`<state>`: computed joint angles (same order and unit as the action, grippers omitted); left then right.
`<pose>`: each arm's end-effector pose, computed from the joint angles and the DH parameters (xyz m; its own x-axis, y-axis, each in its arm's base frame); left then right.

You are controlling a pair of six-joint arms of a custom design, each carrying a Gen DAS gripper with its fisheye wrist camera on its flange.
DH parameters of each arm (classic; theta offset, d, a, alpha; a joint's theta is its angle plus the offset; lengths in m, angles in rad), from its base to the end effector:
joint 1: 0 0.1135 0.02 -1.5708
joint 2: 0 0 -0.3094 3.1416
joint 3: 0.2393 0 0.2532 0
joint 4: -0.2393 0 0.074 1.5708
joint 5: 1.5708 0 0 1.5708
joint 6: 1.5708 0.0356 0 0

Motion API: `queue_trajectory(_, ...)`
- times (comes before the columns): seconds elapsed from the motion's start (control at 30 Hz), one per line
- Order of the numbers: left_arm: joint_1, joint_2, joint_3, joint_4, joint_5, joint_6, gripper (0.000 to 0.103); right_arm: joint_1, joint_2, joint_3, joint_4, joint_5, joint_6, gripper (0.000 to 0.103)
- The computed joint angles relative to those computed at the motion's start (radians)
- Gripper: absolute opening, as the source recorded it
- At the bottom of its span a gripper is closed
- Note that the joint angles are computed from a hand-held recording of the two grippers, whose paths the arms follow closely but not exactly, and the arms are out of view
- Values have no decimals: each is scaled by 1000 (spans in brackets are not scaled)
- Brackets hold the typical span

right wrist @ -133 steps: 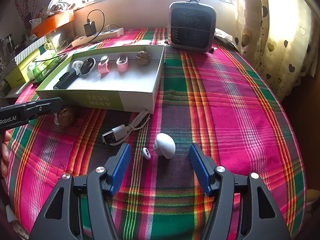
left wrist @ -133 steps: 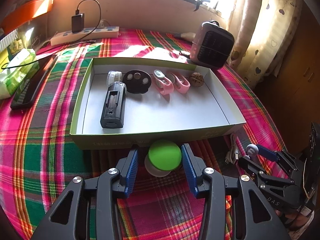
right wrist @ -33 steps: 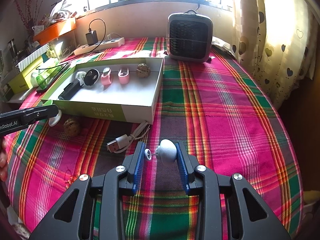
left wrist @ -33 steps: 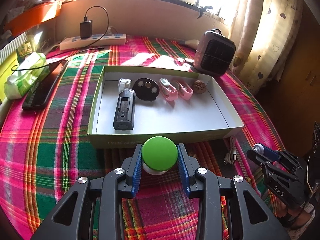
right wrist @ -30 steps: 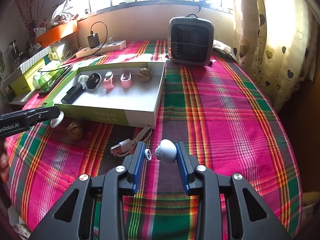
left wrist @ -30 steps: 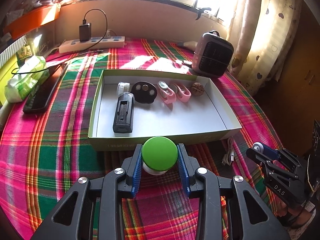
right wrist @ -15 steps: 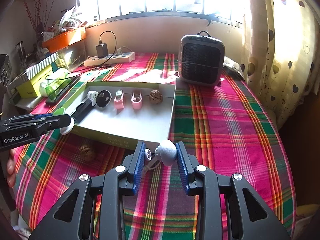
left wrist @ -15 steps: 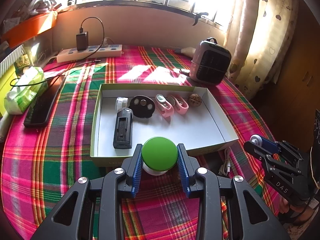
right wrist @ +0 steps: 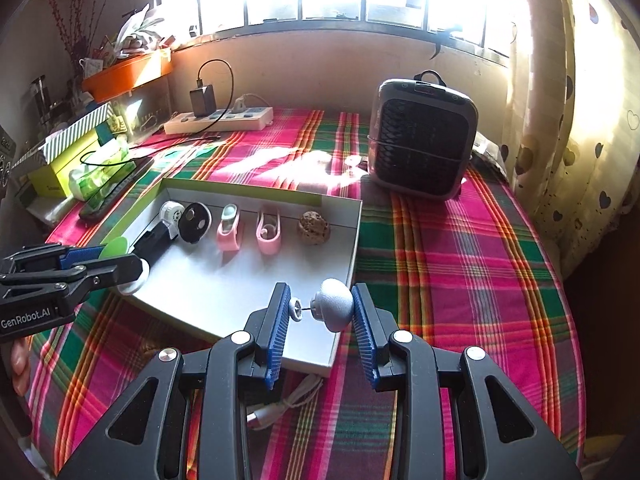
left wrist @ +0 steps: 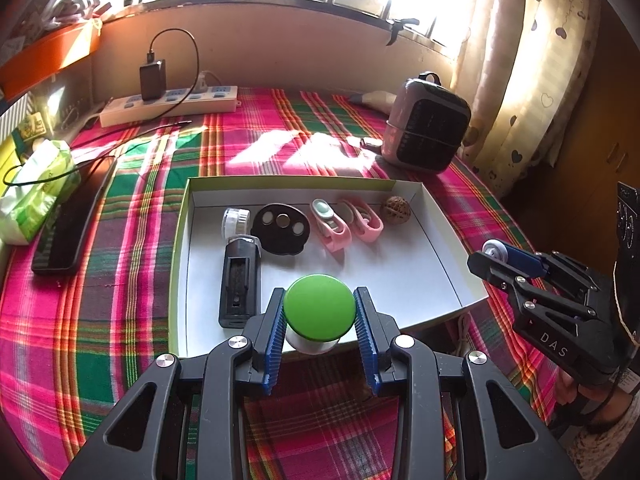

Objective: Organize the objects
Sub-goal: 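Carry the green-capped object and white round object with both tools over the box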

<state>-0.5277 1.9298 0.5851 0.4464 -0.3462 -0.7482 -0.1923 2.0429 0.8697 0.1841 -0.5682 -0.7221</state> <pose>0.2733 -0.1453 0.0928 -0.6934 -0.3366 -0.6371 -0.2465 0.9416 -0.2293 0.3653 -0.0516 0.0986 -0.5301 -0.4644 -0.7095 -0.6390 0.7688 -0.0258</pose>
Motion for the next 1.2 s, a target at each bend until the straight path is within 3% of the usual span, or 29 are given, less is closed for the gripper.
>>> queue_trajectory(1.2,100,157,123,-8,88,70,31,173,173,178,2,166,52,33)
